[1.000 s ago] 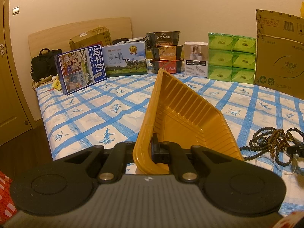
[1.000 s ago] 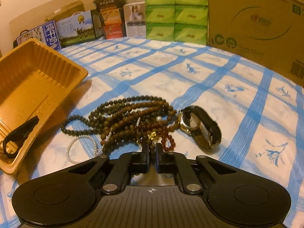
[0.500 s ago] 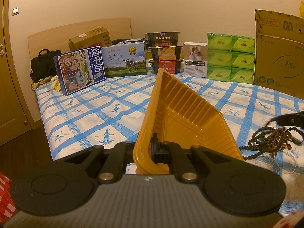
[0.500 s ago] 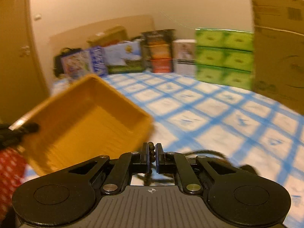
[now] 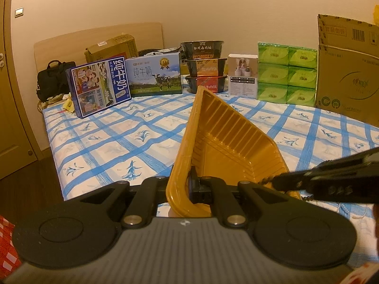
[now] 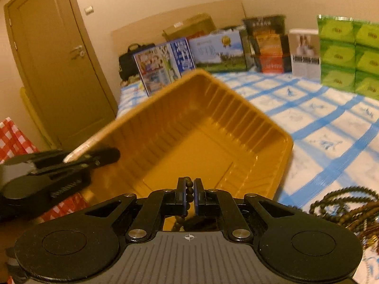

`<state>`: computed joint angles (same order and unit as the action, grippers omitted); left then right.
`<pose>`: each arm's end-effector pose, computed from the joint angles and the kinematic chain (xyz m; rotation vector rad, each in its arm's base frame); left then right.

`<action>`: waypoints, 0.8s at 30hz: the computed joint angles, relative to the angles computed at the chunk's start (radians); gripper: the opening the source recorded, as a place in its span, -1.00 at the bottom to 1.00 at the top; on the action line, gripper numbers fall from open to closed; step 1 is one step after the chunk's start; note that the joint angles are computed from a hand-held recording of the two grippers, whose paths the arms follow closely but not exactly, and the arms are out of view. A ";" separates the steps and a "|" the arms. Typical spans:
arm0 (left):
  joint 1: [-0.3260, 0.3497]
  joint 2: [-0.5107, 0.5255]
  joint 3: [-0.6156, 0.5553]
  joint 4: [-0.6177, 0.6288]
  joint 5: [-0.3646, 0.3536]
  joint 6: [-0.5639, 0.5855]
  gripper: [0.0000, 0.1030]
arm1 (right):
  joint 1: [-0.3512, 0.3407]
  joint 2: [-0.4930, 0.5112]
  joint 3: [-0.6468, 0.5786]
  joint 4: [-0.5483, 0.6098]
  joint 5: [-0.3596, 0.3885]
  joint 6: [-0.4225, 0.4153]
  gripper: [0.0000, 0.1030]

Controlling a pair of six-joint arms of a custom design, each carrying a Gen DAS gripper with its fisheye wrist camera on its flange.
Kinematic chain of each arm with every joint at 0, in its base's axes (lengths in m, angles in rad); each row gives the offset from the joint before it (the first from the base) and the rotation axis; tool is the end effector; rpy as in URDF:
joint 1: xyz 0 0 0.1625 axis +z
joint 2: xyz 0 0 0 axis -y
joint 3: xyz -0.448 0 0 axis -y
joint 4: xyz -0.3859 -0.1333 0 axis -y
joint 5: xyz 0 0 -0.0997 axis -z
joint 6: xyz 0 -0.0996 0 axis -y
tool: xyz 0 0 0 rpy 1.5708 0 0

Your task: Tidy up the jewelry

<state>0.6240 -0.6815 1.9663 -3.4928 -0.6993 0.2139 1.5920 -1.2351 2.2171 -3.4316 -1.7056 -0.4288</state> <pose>-0.3443 -0.5060 0.0823 0.9730 2.1329 -1.1001 0.1305 -0.4989 0.2784 0.4998 -2.5534 1.1616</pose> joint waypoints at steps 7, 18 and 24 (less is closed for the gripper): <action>-0.002 0.001 0.000 0.002 0.002 -0.004 -0.88 | -0.023 -0.013 0.026 -0.065 -0.040 -0.002 -0.54; -0.004 0.004 -0.004 0.003 0.005 -0.003 -0.88 | -0.127 -0.179 0.191 -0.327 -0.305 -0.109 -0.16; -0.009 0.006 -0.007 0.009 0.013 -0.004 -0.88 | -0.230 -0.261 0.201 -0.304 -0.353 -0.140 -0.15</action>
<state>0.6147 -0.6758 1.9596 -3.4835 -0.6867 0.2100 1.3619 -1.4964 2.4183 -3.7356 -2.0585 -0.5686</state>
